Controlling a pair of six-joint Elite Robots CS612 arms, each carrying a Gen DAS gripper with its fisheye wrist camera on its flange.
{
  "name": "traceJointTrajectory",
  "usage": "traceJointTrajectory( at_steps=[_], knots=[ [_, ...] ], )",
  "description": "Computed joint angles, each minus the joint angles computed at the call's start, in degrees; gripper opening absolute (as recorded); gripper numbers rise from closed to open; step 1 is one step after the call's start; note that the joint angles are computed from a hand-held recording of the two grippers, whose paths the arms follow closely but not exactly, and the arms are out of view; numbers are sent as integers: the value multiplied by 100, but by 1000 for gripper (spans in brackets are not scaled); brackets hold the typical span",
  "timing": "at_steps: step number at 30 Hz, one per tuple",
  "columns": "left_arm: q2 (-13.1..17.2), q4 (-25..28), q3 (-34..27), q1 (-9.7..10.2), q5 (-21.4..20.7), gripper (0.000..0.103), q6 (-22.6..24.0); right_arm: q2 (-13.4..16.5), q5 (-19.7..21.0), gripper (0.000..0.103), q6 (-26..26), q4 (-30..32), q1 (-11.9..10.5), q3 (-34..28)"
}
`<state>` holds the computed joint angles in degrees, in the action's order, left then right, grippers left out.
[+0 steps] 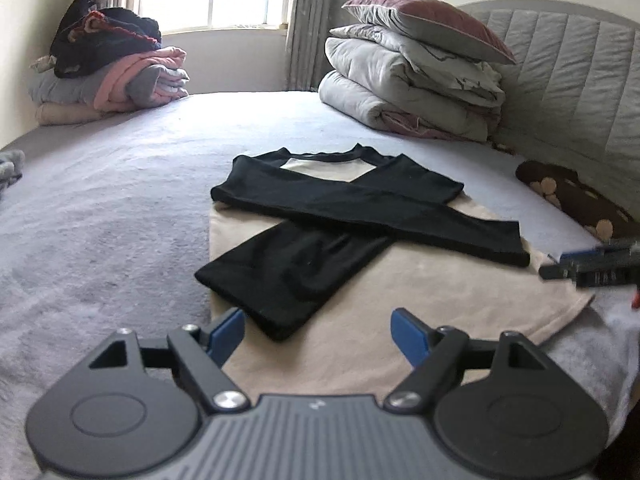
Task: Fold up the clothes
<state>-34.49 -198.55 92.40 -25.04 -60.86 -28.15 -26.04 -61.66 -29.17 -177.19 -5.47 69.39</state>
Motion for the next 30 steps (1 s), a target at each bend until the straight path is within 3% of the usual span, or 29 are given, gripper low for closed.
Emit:
traceJointTrajectory(
  at_steps=[5, 8, 14, 24, 30],
  knots=[
    [31, 337, -35, -1, -143, 82, -173, -45, -179, 52, -402, 273, 42, 145],
    [5, 705, -20, -6, -197, 82, -439, -38, -239, 55, -678, 54, 50, 223],
    [-46, 828, 50, -34, -262, 86, -294, -66, -129, 59, -466, 357, -17, 188],
    [-175, 707, 352, -84, -488, 86, 258, -173, 129, 60, -518, 421, -178, 438],
    [-244, 471, 521, -63, -732, 86, 337, -257, 226, 60, -443, 605, -269, 547]
  ],
)
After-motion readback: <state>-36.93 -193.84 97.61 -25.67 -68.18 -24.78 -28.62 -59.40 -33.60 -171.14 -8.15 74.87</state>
